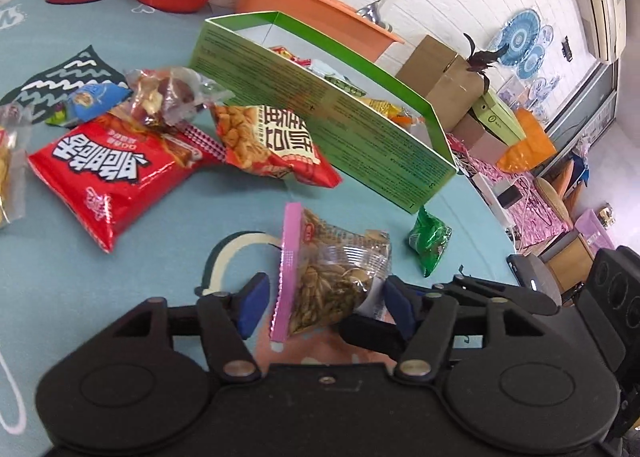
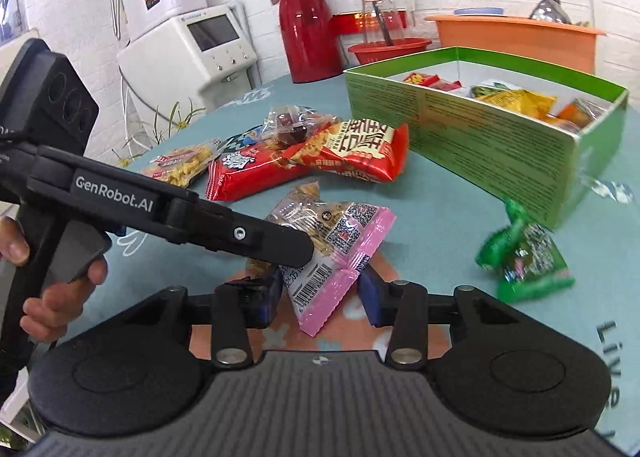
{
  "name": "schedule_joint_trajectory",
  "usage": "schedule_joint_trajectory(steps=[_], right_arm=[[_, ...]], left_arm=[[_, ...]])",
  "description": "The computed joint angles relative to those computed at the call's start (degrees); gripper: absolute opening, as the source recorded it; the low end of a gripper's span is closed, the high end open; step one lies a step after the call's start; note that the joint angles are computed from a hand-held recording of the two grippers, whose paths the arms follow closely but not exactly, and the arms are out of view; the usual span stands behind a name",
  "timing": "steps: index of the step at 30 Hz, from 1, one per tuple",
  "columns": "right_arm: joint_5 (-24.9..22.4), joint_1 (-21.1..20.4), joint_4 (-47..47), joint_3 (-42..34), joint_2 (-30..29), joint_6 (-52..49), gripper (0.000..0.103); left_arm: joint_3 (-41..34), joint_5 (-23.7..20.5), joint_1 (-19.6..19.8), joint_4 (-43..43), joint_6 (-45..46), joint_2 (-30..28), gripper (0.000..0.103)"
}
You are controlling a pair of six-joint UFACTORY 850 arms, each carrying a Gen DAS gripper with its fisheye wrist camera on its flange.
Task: Organize snacks
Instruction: 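Carry the seed packet into the green box and release it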
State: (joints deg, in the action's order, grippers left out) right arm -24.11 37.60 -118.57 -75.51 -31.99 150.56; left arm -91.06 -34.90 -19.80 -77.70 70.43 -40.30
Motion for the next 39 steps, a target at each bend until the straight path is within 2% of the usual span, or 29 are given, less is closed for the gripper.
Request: schedule_joint_trajectory(steps=[3,9,10,11,13,16,22,30,39], right_arm=[[-1.2,0.4,4.1,-0.6,-0.3,-3.5,0.075],[-1.7,0.4,3.7,-0.5,-0.4,-2.8,0.075],[-1.8,0.4,3.5,-0.4,-0.3,-2.6,0.075],[-1.9,0.4,3.6,-0.4,-0.4,-2.7,0.071],[-3.0,0.8,6.0,-0.7,-0.5,-5.0,0.065],[-5.1,1.2,6.4,-0.4,0.1,-6.1,0.061],[-9.1,0.6,2.3,-0.3,2.0,-5.7,0.061],[-12.4,-2.6,-3.2,-2.8,1.6,-4.2,0.06],[-11.0,-6.7,-6.5,-6.6,-1.1,-1.3,0.059]], left_arm=[[-1.0,0.0,-0.3,0.2,-1.5,-0.7,0.098],[-1.0,0.7,-0.6,0.0,-1.1,-0.7,0.097],[-0.8,0.9,-0.7,-0.3,-0.8,-0.6,0.094],[-0.8,0.8,-0.7,-0.4,-0.6,-0.6,0.093],[-0.5,0.8,-1.1,-1.0,-0.5,-0.4,0.08],[0.8,2.6,-1.8,-3.2,2.0,0.8,0.077],[-0.7,2.5,-2.0,-9.1,8.6,2.1,0.076],[-11.9,2.5,-2.5,-7.8,6.2,-2.7,0.076],[-31.7,0.7,-2.7,4.8,-8.1,-14.4,0.076]])
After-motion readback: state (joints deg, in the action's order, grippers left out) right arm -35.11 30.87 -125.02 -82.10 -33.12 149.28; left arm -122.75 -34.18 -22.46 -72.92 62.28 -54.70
